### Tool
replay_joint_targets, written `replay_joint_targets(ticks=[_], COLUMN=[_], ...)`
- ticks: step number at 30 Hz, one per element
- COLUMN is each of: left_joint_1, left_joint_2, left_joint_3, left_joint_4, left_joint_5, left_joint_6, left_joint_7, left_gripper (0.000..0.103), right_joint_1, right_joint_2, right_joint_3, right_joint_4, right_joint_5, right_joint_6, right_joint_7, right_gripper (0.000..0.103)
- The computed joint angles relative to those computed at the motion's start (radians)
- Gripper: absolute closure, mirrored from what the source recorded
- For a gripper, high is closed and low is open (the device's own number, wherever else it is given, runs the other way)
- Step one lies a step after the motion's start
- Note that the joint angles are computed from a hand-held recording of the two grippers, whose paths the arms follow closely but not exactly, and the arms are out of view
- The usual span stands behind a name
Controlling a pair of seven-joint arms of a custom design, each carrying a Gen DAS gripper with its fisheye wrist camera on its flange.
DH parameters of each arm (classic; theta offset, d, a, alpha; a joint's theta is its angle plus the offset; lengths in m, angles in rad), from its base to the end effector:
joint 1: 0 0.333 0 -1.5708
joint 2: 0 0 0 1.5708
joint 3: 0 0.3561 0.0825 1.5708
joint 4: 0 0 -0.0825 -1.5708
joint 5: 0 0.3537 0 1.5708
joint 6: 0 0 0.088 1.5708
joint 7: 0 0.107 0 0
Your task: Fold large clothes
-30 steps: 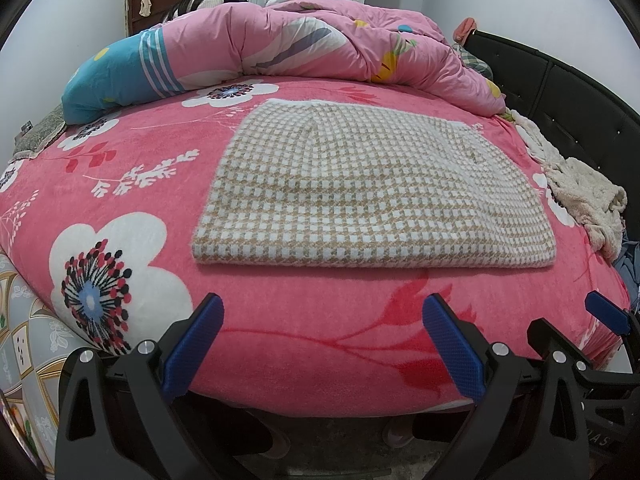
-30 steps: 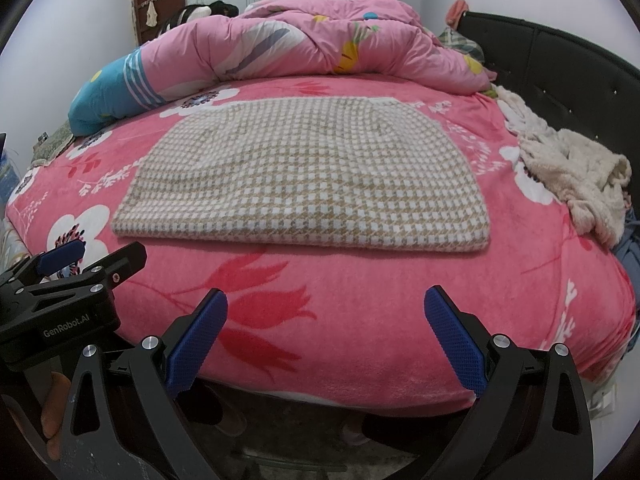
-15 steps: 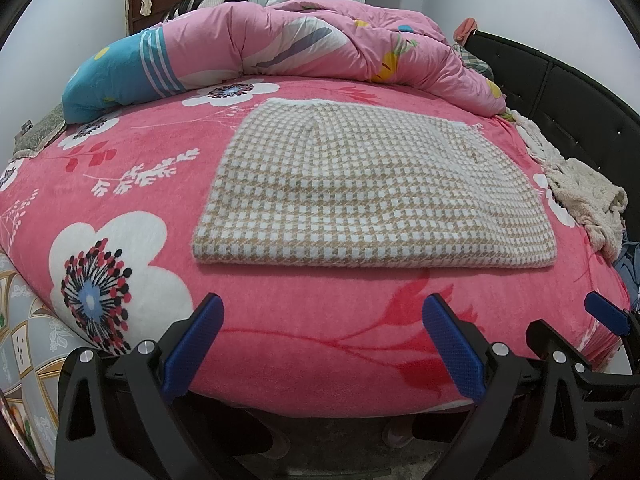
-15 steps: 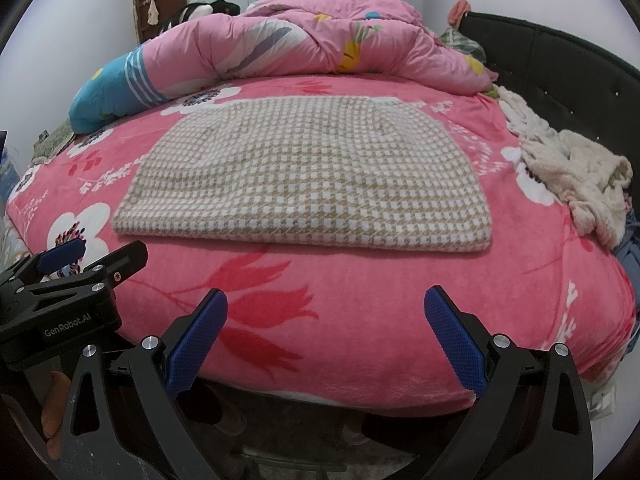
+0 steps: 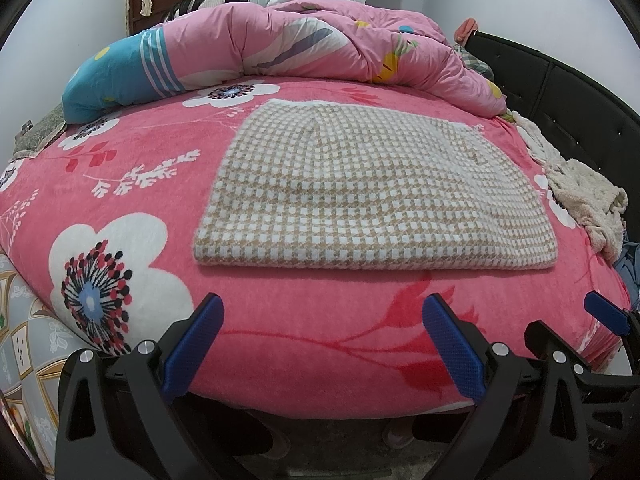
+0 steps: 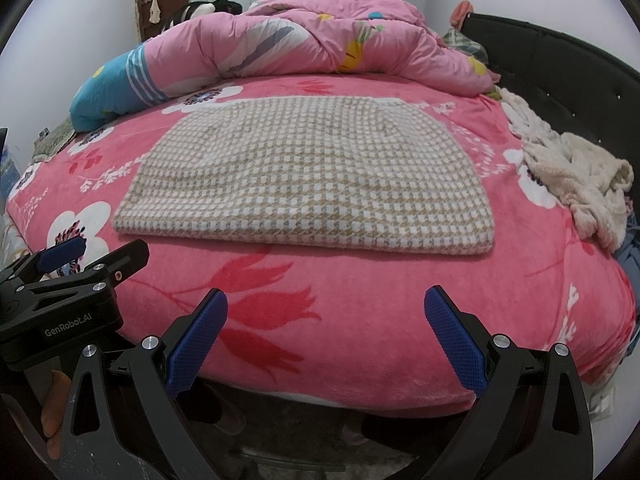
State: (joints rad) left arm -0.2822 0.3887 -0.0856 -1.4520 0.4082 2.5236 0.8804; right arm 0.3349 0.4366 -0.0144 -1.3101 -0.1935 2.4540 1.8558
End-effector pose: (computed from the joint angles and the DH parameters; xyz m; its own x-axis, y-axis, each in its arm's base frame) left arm 0.6652 -0.2467 0.5891 0.0529 -0.9940 0.0959 -0.7350 -0.1037 -0.6700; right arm 0.6867 0.2308 0.6160 0.1397 -0.9902 0.0090 -0.7395 -0.1103 -0.6640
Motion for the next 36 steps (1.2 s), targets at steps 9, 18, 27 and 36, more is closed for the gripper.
replay_joint_targets(ticks=[9, 18, 27, 36], left_joint_1=[0.000, -0.001, 0.001, -0.002], left_joint_2=[-0.003, -0.006, -0.007, -0.008], left_joint_3=[0.001, 0.003, 0.001, 0.002], left_joint_4=[-0.004, -0.004, -0.004, -0.009], left_joint_5=[0.000, 0.008, 0.010, 0.016], left_joint_6=[0.002, -0.002, -0.003, 0.000], left_joint_7=[0.000, -0.010, -0.010, -0.019], left_gripper=[0.005, 0.005, 0.005, 0.005], right_joint_1=[-0.001, 0.000, 0.001, 0.000], right_joint_2=[0.001, 0.000, -0.001, -0.001], right_joint_3=[0.000, 0.000, -0.001, 0.000], right_joint_4=[0.001, -0.003, -0.003, -0.003], right_joint_5=[0.002, 0.000, 0.000, 0.001], right_joint_6=[0.001, 0.004, 0.003, 0.003], right_joint_7=[-0.003, -0.001, -0.001, -0.002], right_gripper=[0.008, 0.008, 0.008, 0.008])
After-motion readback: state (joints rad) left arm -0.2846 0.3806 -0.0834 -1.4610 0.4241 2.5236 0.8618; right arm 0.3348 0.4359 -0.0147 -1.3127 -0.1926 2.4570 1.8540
